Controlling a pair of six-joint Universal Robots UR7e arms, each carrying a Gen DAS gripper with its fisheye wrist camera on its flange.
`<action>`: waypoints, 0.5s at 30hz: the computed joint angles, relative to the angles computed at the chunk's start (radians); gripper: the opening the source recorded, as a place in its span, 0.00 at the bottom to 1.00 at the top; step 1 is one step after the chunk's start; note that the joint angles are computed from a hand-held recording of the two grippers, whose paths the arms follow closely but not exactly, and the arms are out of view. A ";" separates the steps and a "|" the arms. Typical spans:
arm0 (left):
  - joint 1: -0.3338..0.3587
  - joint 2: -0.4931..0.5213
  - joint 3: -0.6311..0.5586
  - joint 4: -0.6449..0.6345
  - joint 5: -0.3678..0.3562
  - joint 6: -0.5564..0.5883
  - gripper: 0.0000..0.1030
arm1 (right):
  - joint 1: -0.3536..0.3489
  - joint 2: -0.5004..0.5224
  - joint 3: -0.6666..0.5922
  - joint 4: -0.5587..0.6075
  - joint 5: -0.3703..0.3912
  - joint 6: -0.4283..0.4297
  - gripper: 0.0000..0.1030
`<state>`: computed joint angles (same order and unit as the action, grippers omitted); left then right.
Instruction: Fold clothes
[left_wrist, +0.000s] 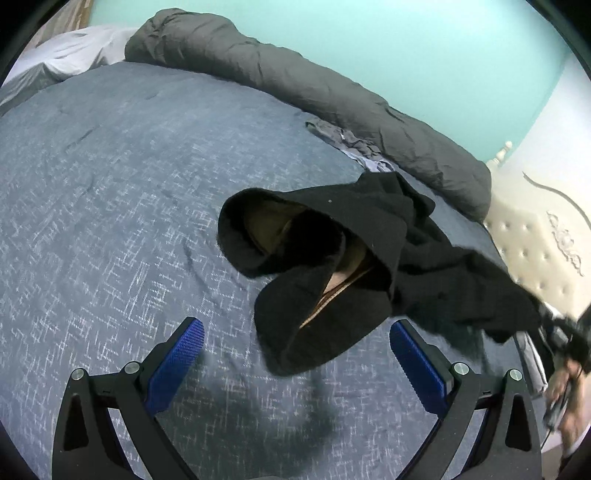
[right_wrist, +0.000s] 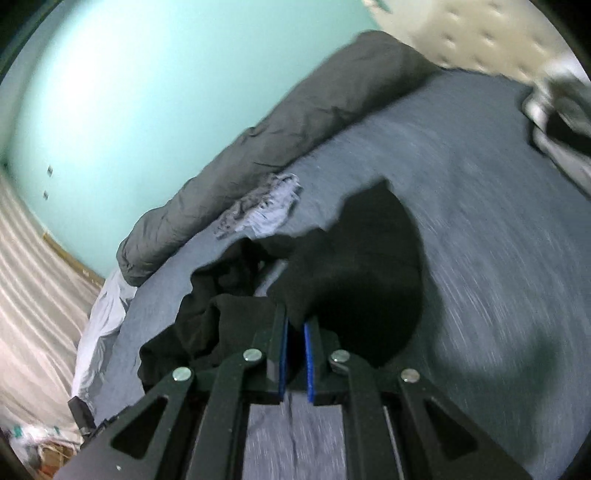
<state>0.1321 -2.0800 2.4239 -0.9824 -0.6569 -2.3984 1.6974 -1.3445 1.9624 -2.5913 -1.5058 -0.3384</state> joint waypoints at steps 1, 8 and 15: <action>-0.011 -0.006 0.002 0.003 -0.004 -0.006 1.00 | -0.008 -0.025 0.023 0.002 -0.014 -0.005 0.07; -0.048 -0.039 0.006 0.030 -0.017 -0.039 1.00 | -0.057 -0.096 0.142 0.047 -0.125 -0.012 0.07; -0.047 -0.036 0.004 0.035 -0.022 -0.032 1.00 | -0.006 -0.067 0.119 -0.005 -0.228 -0.024 0.31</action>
<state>0.0853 -2.1165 2.4279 -0.9473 -0.6789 -2.4304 1.6912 -1.4120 2.0812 -2.5966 -1.7341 -0.3627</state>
